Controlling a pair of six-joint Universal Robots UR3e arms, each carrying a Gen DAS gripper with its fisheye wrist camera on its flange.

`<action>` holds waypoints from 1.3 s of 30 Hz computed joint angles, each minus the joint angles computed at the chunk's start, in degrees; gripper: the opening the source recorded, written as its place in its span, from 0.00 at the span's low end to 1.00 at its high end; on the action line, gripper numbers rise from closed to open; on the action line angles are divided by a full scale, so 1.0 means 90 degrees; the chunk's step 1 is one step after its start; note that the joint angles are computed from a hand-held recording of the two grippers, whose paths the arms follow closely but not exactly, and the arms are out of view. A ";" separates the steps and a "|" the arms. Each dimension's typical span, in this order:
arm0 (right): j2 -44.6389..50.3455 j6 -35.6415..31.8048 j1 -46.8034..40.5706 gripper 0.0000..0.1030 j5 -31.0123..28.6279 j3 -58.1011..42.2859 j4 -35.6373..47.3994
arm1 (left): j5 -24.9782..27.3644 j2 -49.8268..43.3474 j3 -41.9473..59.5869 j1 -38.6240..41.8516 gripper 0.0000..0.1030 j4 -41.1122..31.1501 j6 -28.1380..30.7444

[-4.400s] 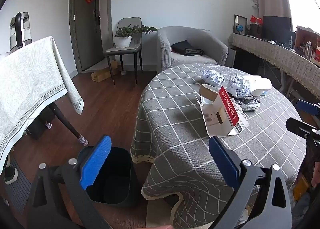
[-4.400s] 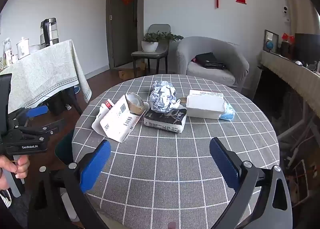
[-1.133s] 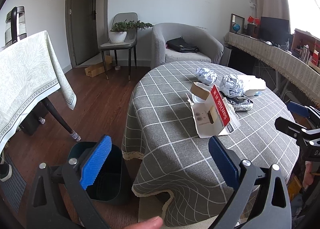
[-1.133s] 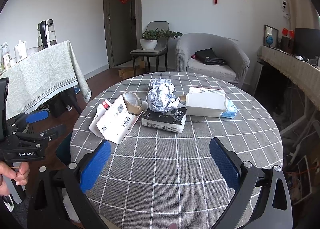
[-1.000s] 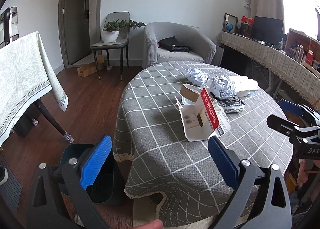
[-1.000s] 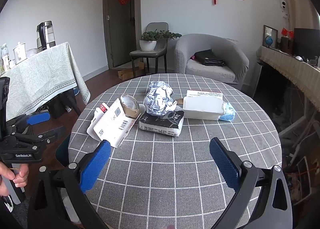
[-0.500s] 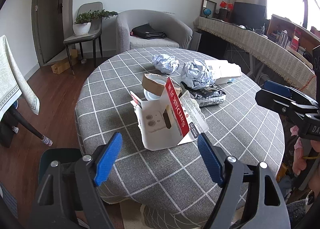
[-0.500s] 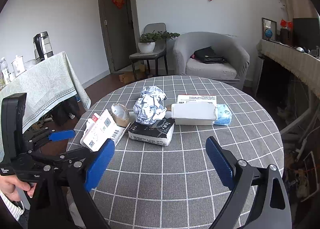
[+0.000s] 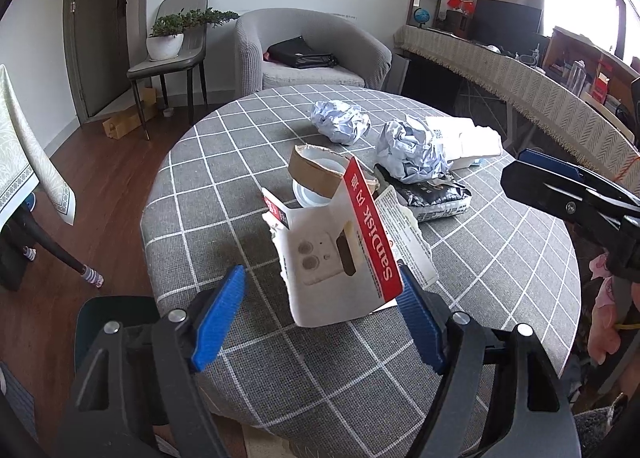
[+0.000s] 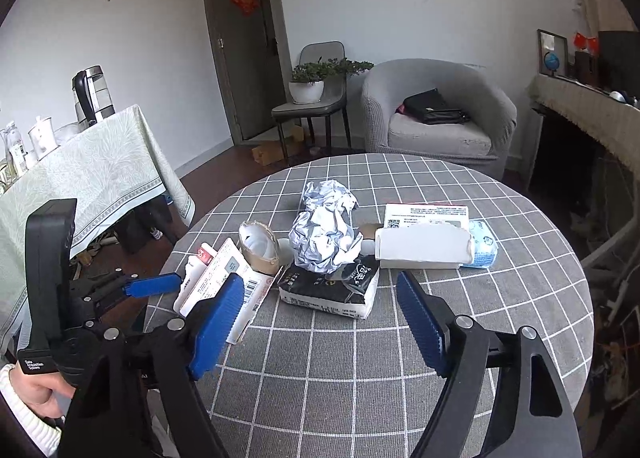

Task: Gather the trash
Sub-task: 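Grasp the white SanDisk box with the left tool while the right tool approaches the paper ball, then close the right tool on the crumpled white paper ball while the left tool lifts the box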

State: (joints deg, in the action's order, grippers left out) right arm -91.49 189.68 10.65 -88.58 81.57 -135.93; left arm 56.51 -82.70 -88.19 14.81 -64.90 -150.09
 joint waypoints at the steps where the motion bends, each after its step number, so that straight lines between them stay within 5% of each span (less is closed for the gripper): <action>1: 0.0051 0.0034 0.0005 0.74 -0.0030 -0.0063 0.0038 | 0.0068 -0.0050 0.0049 -0.0034 0.75 -0.0002 -0.0027; 15: 0.1139 0.0414 -0.0026 0.66 0.0008 -0.1150 0.0184 | 0.0142 -0.0693 0.0609 -0.0207 0.70 0.0029 -0.0099; 26: 0.2149 0.0523 0.0343 0.66 -0.0849 -0.2673 0.1197 | 0.0036 -0.0960 0.0830 -0.0186 0.42 0.0081 0.0077; 39: 0.2904 0.0678 0.0553 0.57 -0.1245 -0.3848 0.2021 | -0.0590 -0.0796 0.0877 0.0433 0.36 -0.0319 0.0333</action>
State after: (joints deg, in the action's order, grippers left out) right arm -65.36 195.78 15.62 -99.78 46.94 -117.74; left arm 51.20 -89.86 -80.29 18.71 -67.77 -147.10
